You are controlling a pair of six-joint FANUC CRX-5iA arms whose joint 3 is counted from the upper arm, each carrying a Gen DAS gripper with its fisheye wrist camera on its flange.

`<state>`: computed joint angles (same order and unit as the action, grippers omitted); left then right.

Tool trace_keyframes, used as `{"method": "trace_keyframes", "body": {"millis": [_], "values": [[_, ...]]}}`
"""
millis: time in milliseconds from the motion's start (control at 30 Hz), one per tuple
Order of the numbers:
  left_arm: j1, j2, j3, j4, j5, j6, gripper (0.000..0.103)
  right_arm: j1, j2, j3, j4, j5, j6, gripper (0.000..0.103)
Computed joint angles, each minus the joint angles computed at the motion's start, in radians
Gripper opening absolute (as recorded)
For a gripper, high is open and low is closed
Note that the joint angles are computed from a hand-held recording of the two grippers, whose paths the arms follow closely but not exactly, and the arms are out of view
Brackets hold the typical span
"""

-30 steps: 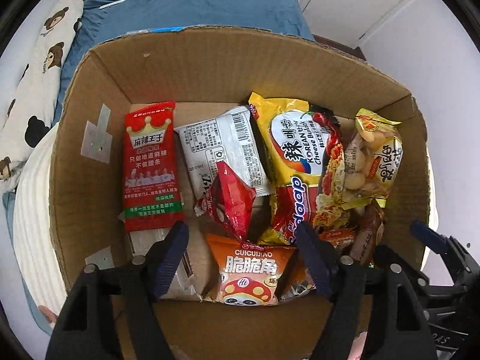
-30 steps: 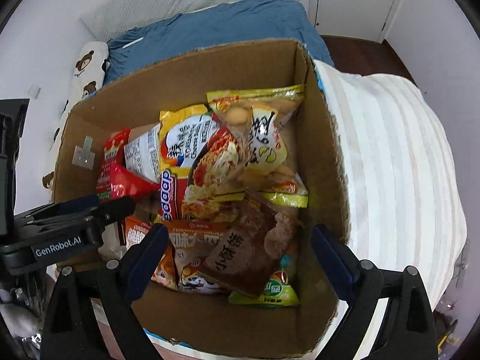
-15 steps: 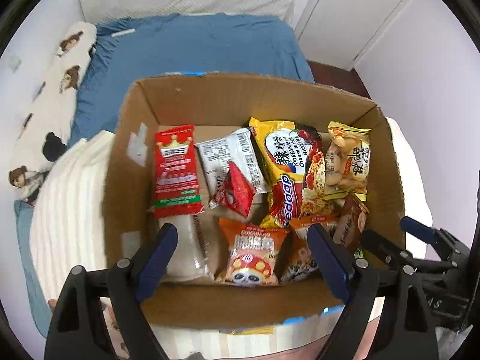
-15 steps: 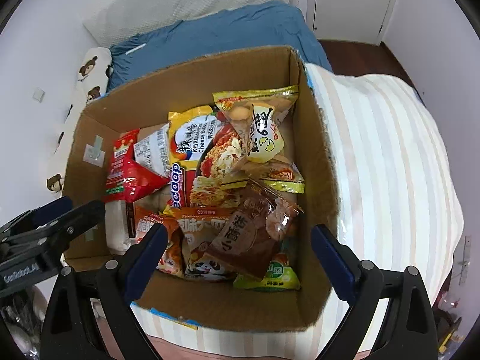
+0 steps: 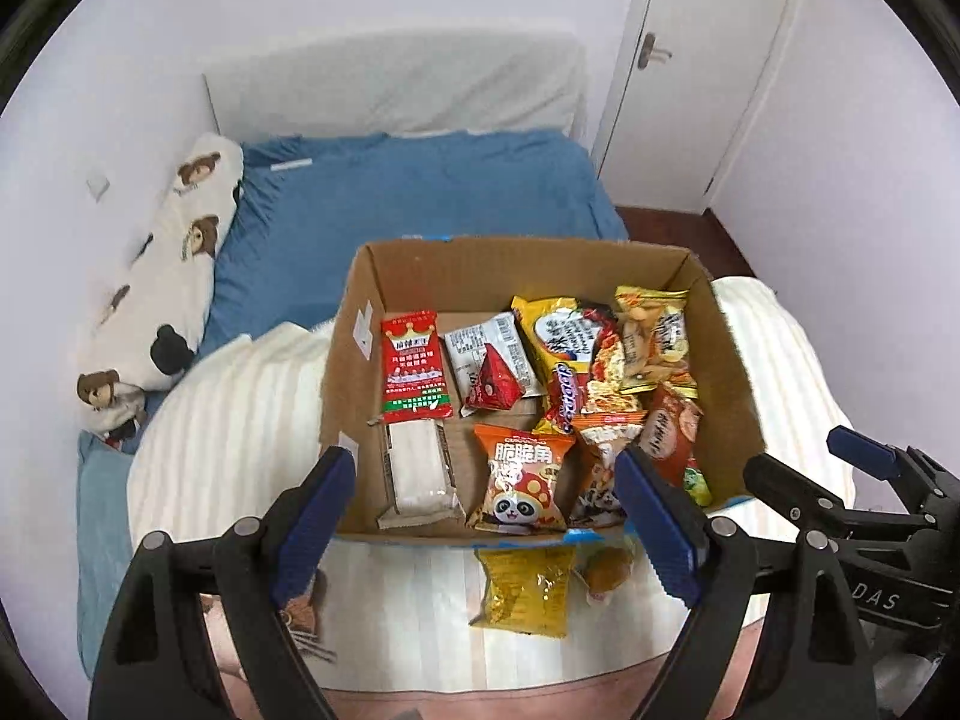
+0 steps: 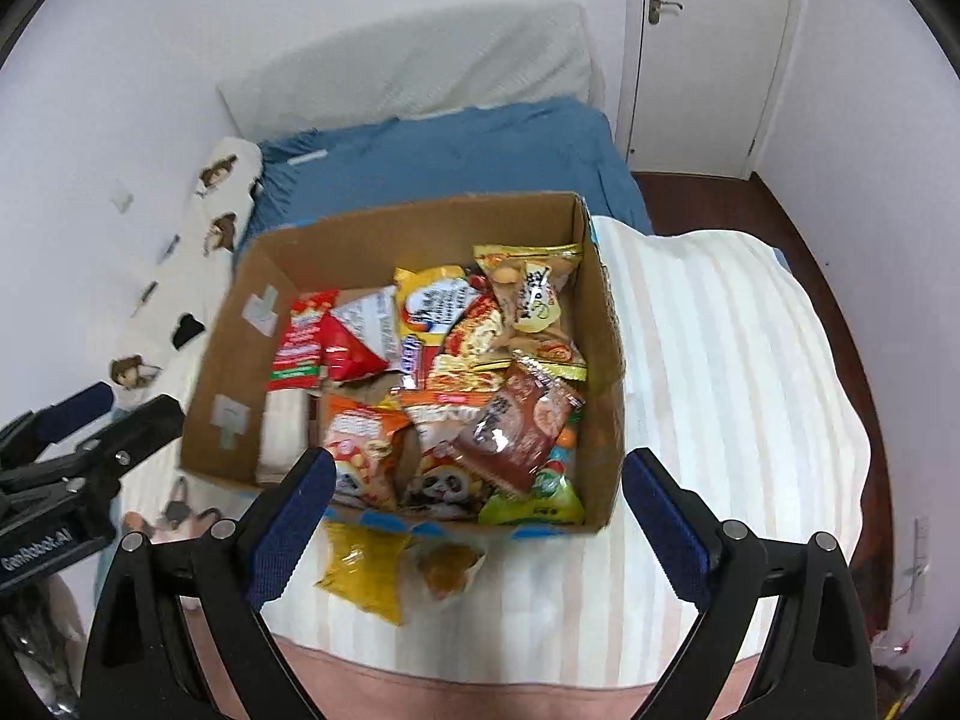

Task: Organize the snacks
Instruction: 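Lift both tools back from the box toward the last snacks on the bed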

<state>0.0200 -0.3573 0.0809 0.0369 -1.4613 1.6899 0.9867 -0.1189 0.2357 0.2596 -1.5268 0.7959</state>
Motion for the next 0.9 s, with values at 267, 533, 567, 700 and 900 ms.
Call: {"method": "trace_keyframes", "body": {"millis": [267, 533, 567, 700, 900], "values": [[0.004, -0.131, -0.027, -0.003, 0.022, 0.028, 0.089, 0.146, -0.120, -0.051, 0.114, -0.013, -0.126, 0.098], [-0.149, -0.181, -0.008, -0.182, -0.025, 0.143, 0.096, 0.280, -0.230, -0.152, 0.187, 0.000, -0.237, 0.098], [-0.170, -0.186, -0.020, -0.199, -0.031, 0.157, 0.096, 0.294, -0.238, -0.169, 0.199, 0.003, -0.243, 0.098], [-0.290, -0.169, -0.045, -0.331, -0.076, 0.233, 0.096, 0.347, -0.270, -0.254, 0.223, 0.008, -0.260, 0.098], [-0.253, -0.175, -0.178, -0.308, -0.071, 0.275, 0.096, 0.230, -0.283, -0.351, 0.052, 0.086, -0.247, 0.076]]}}
